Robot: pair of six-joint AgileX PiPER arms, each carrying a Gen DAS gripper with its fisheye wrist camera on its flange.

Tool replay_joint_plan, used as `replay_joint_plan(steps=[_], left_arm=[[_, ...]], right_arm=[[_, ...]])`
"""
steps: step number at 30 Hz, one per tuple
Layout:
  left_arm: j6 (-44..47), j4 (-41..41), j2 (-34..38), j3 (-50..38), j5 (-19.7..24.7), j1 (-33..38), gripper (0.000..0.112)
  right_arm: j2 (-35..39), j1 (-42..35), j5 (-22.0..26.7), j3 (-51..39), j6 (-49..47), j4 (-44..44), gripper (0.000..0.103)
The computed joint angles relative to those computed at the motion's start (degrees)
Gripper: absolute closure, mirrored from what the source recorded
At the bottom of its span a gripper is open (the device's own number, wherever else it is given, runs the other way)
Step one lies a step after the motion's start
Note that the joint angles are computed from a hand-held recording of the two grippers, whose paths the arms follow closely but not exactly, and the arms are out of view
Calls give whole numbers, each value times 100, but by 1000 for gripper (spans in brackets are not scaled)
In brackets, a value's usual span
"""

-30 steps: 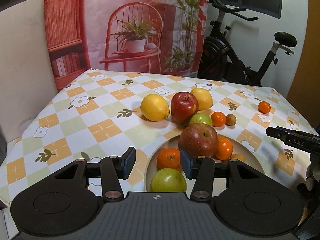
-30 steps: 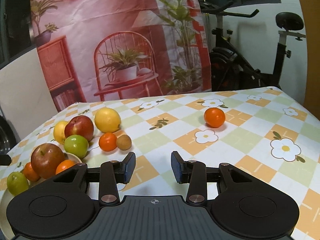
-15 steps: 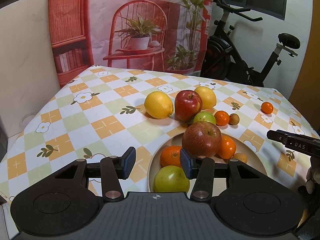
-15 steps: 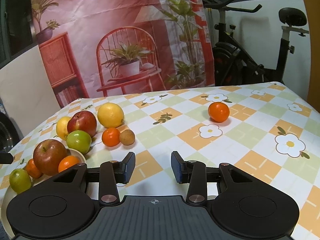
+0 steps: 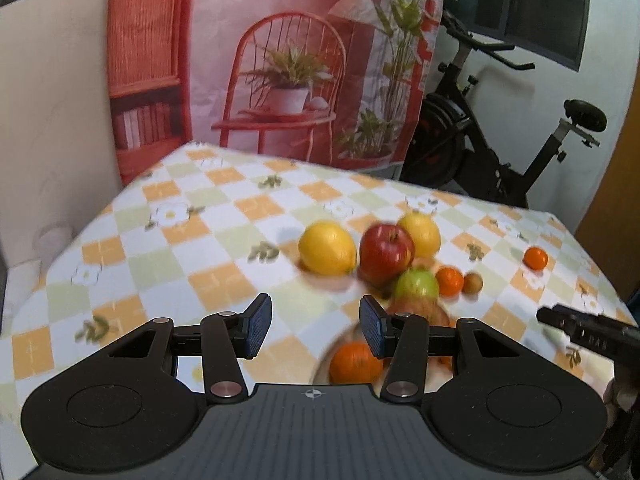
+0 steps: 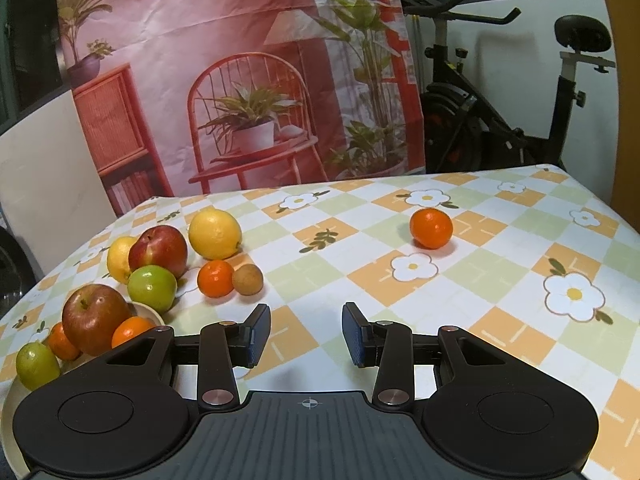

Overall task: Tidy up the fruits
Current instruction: 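Move both tools toward the large yellow lemon, then close both tools around the large yellow lemon and lift it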

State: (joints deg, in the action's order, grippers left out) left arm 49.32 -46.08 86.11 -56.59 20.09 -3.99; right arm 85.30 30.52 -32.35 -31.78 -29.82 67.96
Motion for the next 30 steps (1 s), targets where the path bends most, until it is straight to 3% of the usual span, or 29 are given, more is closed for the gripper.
replay_joint_plan(steps=[8, 13, 22, 30], left_arm=[[-259, 151, 524, -1149, 413, -50, 61], [-835, 663, 844, -1693, 549, -142, 61], [-1609, 1253, 1680, -2963, 952, -350, 61], [-2536, 1783, 3073, -4952, 2060, -690, 62]], right_arm=[[-43, -326, 401, -431, -689, -59, 66], [-19, -642, 760, -872, -1064, -184, 66], [556, -1126, 1457, -1947, -2383, 330, 66], [1312, -1432, 2240, -2857, -4240, 1670, 66]])
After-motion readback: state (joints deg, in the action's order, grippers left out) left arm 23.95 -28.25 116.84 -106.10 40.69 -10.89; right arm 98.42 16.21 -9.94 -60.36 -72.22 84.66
